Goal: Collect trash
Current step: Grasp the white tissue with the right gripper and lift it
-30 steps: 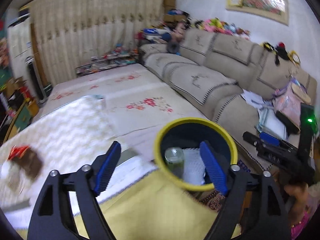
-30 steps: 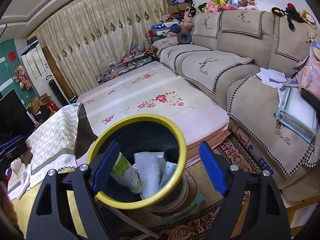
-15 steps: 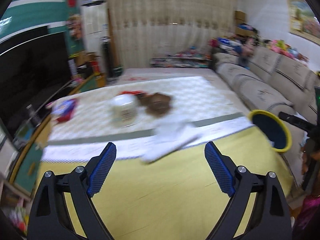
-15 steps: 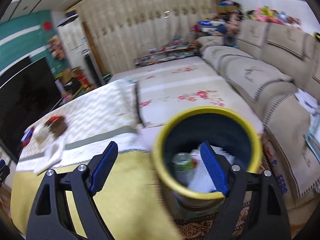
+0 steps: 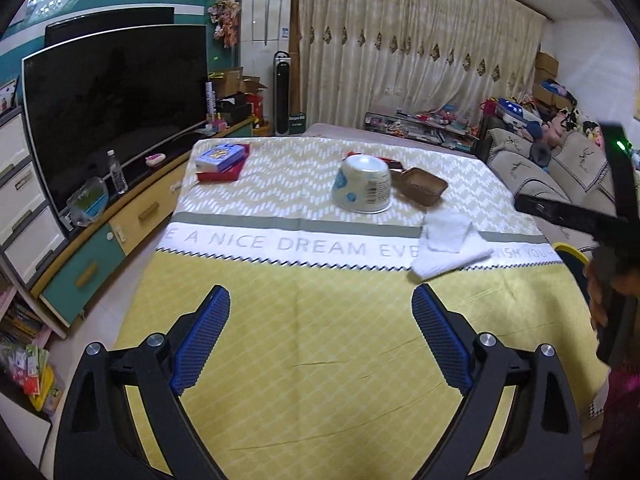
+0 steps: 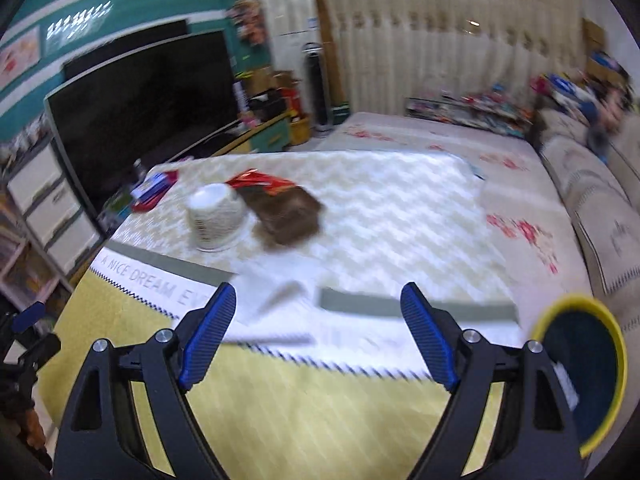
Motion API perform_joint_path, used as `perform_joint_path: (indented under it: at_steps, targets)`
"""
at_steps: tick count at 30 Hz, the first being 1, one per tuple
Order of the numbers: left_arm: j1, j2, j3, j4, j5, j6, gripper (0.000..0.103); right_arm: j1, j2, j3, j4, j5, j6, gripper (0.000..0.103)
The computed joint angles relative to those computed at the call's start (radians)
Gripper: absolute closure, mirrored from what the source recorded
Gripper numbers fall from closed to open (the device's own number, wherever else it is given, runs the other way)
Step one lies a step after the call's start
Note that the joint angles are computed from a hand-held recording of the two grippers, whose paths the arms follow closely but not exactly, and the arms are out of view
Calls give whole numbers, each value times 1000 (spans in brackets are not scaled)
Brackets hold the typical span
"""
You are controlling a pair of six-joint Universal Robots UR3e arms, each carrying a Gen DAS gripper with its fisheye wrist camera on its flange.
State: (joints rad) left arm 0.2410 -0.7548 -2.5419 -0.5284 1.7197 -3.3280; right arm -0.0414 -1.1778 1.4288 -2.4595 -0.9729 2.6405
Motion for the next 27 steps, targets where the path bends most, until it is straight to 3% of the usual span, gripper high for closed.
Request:
perform_joint_path:
  at_steps: [4,9,16,19,22,24,27]
  targets:
    - [60,62,-8,-56,-45,6,12,89,116,-139,35,-82,18,23]
    - [121,38,-19,-31,-100,35,12,156,173,-157,43,-168,-7,23]
    - [56,-113,-8,92,-76,5,12,203,211,-156,50,-232,-28,23]
    - [38,-127,-8,104,-66,-4,12,218,215,-143,43,-257,-33,28]
    - [28,-128,-9,107,-55,-9,12,208,192,-110,28,-242,-19,51]
    - [36,-122,-10,102,-63,-12,12,197,178,-100,37,-229,-7,86]
    - [26,-122,-14,114,-61,-24,12,171,166,-101,86,-185,-13,94]
